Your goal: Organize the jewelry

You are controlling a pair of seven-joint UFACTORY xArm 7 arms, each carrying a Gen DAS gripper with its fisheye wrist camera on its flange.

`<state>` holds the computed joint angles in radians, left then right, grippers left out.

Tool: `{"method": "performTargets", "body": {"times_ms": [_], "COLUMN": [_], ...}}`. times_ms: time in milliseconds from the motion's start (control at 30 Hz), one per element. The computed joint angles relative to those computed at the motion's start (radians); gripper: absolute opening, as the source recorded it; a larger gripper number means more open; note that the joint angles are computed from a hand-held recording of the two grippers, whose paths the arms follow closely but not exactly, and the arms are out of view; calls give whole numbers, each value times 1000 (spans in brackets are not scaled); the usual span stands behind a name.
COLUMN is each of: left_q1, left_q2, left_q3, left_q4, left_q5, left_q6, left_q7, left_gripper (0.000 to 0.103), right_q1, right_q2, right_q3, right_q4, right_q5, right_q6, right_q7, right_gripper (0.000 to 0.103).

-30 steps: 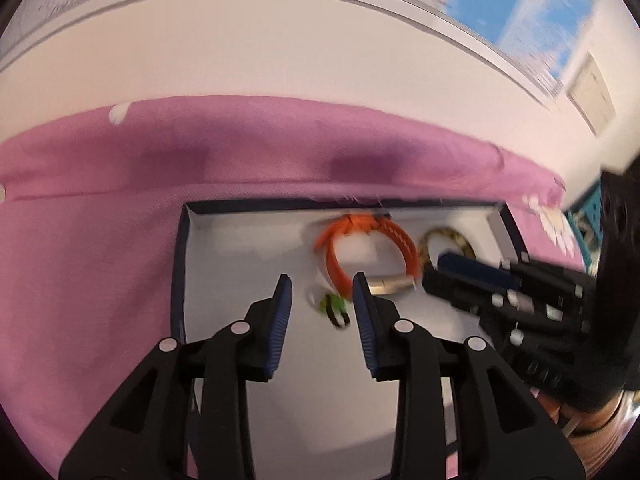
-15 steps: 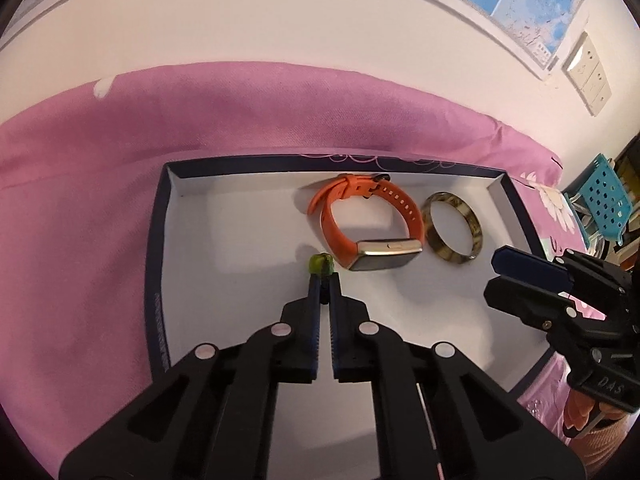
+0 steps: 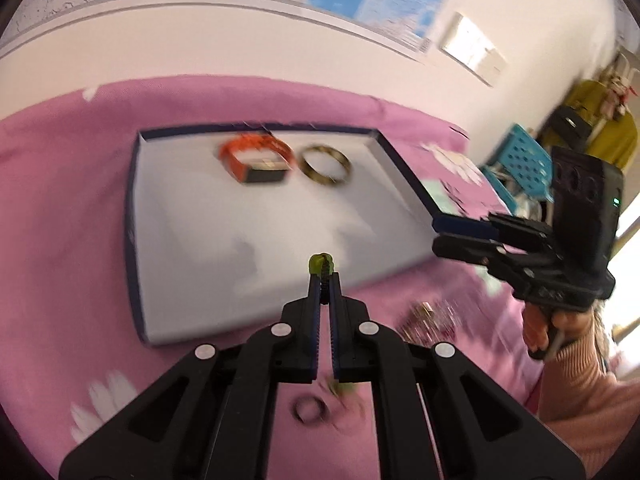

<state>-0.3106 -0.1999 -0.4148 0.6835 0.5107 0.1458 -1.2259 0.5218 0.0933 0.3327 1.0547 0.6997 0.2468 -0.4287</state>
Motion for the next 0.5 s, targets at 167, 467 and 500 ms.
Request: {"method": "performTargets", "body": {"times_ms": [167, 467, 500], "left_q1": [-18, -6, -16], "left_q2": [3, 106, 114], "left_q3": [-46, -110, -106], "left_q4": [-35, 30, 37], "left_q5": [11, 228, 245], "left_q6": [-42, -21, -7], "left_q7": [-36, -230, -246], "left_gripper": [5, 5, 5], "right_q1": [26, 87, 90], "right_q2": [-94, -101, -96], "right_q3": [-16, -25, -25], "right_q4": [-129, -190, -187], "right_q5": [-29, -263, -264], "right_q6": [-5, -37, -41], "right_q7": [35, 212, 213], "right_gripper": [30, 30, 31]}}
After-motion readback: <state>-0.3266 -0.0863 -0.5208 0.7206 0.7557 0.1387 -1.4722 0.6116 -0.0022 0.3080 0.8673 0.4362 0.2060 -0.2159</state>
